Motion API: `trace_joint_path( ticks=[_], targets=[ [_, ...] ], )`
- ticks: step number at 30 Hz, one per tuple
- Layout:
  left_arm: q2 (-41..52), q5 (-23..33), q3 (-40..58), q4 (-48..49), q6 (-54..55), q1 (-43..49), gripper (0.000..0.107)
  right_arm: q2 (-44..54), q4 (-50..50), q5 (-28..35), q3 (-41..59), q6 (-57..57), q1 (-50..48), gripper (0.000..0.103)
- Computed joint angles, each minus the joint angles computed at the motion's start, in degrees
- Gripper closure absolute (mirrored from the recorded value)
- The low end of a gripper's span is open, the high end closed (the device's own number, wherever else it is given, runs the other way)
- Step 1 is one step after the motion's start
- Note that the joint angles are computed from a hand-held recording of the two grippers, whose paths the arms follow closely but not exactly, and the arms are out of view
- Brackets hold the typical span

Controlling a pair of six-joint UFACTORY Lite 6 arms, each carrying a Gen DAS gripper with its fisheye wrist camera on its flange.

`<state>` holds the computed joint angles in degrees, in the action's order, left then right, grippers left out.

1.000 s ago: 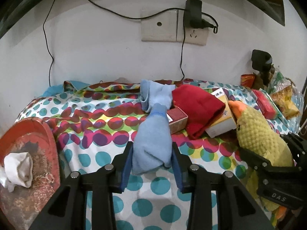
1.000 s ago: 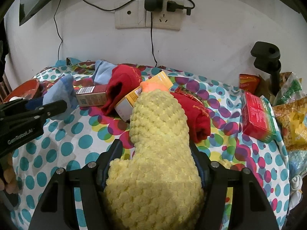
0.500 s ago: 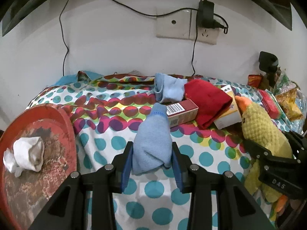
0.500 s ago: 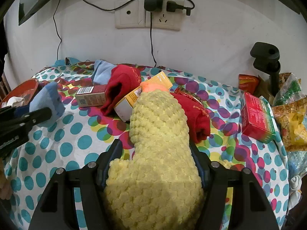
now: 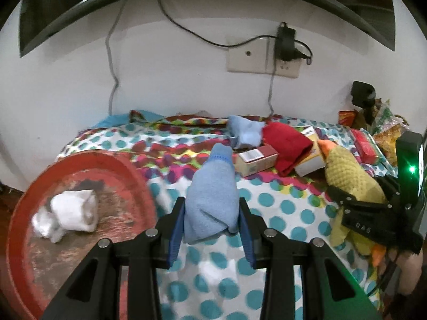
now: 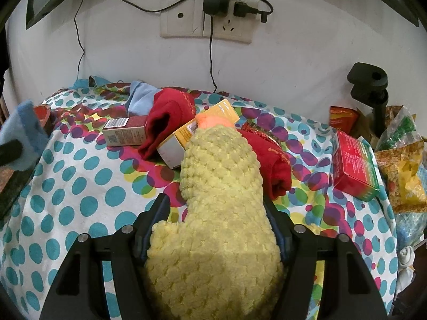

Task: Organize objects
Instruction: 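Lift the blue sock and carry it over the red tray with the left gripper, then lower the blue sock onto the tray and open the left gripper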

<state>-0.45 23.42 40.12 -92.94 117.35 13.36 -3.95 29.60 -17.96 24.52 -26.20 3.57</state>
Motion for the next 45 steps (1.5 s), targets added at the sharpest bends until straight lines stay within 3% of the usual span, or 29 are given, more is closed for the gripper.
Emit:
trace_joint_path(
  ticks=[8,18,34,38,45],
  targets=[
    [1.4,1.7,5.7,14.0,-10.1,13.6,0.069,0.2,1.4,-0.1,0.1,-1.7,0.2,0.038],
    [16.9,2.2,24.4,25.0,-16.9,25.1,0.069,1.0,10.4,-1.5,0.6,-10.2,2.2,0.037],
    [43.2,5.0,58.4,42.1,-35.8,27.5,0.069,2.3,17.7,-3.3,1.3,-17.2,4.1,0.037],
    [50.1,8.5,68.6,47.0,-41.5,27.8,0.069,2.6,19.5,-3.8,1.6,-18.7,4.7,0.037],
    [55.6,11.3,77.3,49.1,-44.7,27.6,0.066,2.7,20.3,-4.0,1.7,-19.7,4.8,0.036]
  ],
)
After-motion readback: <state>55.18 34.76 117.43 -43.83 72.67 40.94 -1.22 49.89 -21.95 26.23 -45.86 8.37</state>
